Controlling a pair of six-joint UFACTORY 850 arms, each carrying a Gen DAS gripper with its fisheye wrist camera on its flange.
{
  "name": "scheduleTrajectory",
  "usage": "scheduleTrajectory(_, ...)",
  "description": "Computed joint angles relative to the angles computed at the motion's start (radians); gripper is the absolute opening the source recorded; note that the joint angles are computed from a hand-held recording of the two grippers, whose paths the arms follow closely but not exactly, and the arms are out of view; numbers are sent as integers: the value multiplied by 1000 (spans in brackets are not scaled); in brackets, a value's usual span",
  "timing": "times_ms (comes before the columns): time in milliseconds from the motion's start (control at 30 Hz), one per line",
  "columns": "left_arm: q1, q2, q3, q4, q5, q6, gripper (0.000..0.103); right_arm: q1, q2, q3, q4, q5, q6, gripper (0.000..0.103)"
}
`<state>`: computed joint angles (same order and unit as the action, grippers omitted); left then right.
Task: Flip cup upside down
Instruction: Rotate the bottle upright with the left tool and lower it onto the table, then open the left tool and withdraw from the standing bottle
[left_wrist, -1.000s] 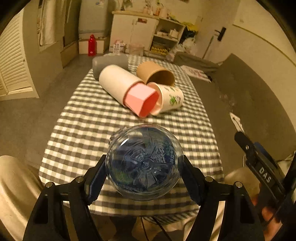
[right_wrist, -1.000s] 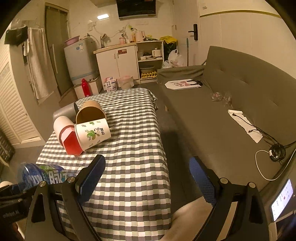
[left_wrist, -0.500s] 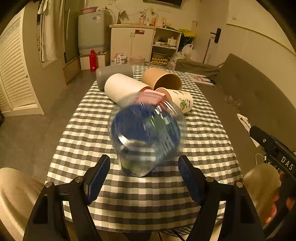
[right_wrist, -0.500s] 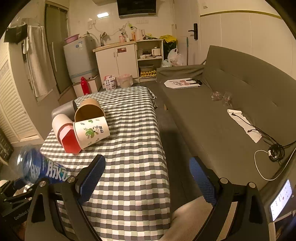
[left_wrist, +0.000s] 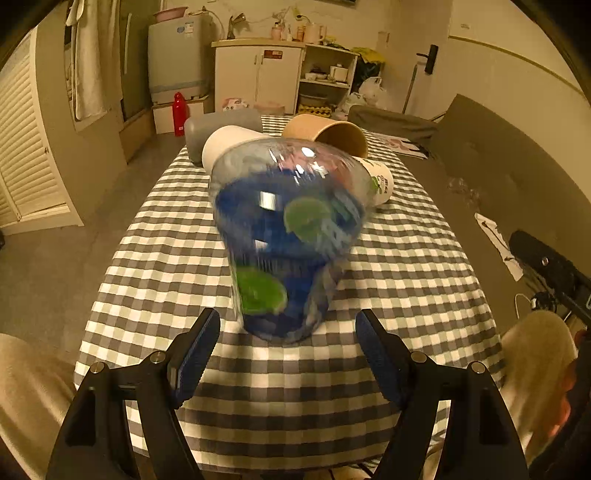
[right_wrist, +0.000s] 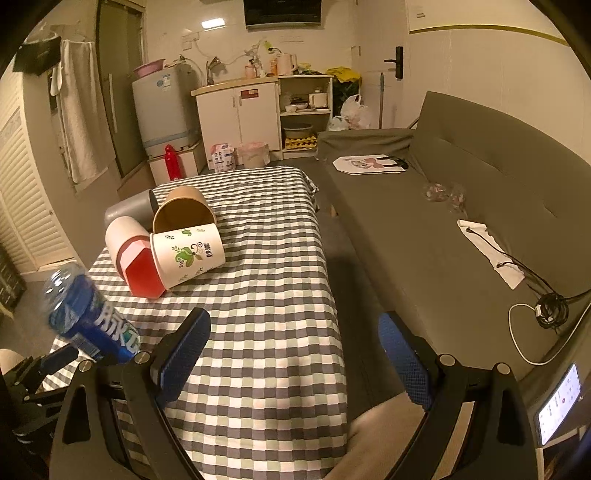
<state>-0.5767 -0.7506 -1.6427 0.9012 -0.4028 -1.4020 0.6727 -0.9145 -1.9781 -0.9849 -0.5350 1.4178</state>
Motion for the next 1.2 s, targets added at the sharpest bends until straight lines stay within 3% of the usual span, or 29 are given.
scheduleTrajectory(333, -24, 100, 114, 287, -21, -273, 79, 32, 38, 49, -169, 57, 99, 93)
scheduleTrajectory(600, -48, 201, 232, 527, -110, -495, 79, 66, 81, 106, -201, 84, 104, 92)
scheduleTrajectory(867, -61, 251, 307, 582, -158, -606, 79, 92, 83, 113, -203, 82, 63, 93)
scheduleTrajectory(967, -63, 250, 310, 582, -181, -621, 92, 96, 77, 109, -202, 80, 50, 100)
scheduleTrajectory(1200, -60, 253, 318, 579, -184, -642, 94, 98, 73, 107, -193, 79, 19, 103)
